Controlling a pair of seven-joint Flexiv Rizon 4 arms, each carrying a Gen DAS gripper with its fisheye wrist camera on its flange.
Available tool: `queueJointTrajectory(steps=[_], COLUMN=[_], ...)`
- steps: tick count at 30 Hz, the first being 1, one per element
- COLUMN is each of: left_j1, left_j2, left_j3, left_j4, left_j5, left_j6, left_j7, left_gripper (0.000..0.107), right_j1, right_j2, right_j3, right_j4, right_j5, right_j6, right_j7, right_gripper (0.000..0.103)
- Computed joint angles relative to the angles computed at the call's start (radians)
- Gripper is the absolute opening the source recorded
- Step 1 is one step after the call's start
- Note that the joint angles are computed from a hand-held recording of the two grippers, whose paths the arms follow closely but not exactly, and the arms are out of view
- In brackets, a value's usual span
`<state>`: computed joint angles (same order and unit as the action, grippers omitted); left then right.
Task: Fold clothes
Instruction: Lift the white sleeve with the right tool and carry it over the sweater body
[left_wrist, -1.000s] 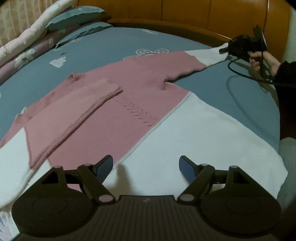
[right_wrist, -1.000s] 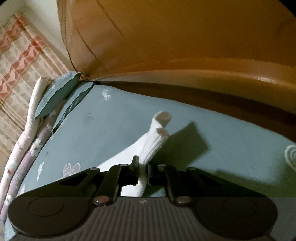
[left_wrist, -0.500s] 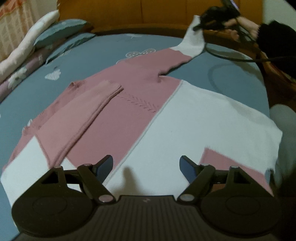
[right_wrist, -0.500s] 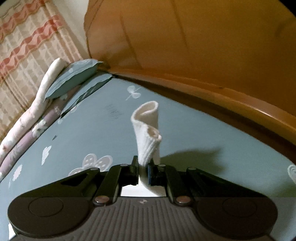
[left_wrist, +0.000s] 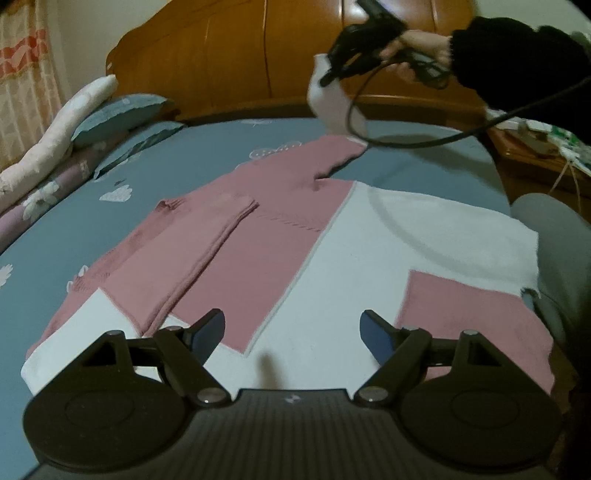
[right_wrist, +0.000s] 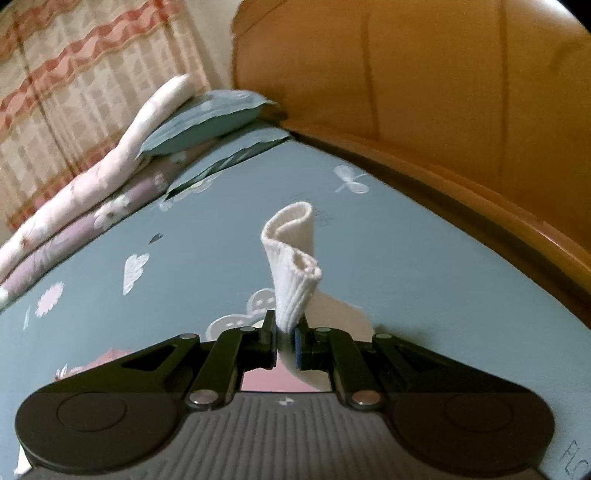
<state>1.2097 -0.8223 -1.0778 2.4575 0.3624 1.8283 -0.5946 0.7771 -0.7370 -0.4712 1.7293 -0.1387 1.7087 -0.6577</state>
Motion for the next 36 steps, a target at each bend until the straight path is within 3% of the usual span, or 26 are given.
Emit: queueJointTrajectory(steps=[7, 11, 19, 29, 36], left_j1=[0.081, 0.064, 0.001, 0.021, 0.055], left_j2=[-0.023, 0.018, 0.061, 0.05, 0.041], left_j3=[-0.038, 0.004, 0.098, 0.098, 0.082], left_j4=[0.013, 0.01, -0.017, -0.024, -0.022], left_j5=[0.003, 0.019, 0.011, 0.019, 0.018], left_j6=[0.023, 0.078, 0.07, 0.059, 0.051], left_j7=[-0.005, -0.047, -0.087, -0.111, -0.123], left_gripper=[0.083, 0.086, 0.086, 0.086, 0.086], right_j1=[-0.005, -0.021, -0.079, -0.15, -0.12], right_j2=[-0.028, -0.027, -0.067, -0.17, -0.234], right_j3=[0.067, 0.123, 0.266, 0.48, 0.509], right_j4=[-0.101, -0.152, -0.285, -0.48, -0.581], right_j5=[-0.067, -0.111, -0.21, -0.269, -0.274], right_j6=[-0.045, -0.07, -0.148, -0.303, -0.369], right_j7=[-0.004, -0.003, -0.021, -0.149, -0.245], right_gripper=[0.009, 0.009, 0.009, 0.01, 0.009])
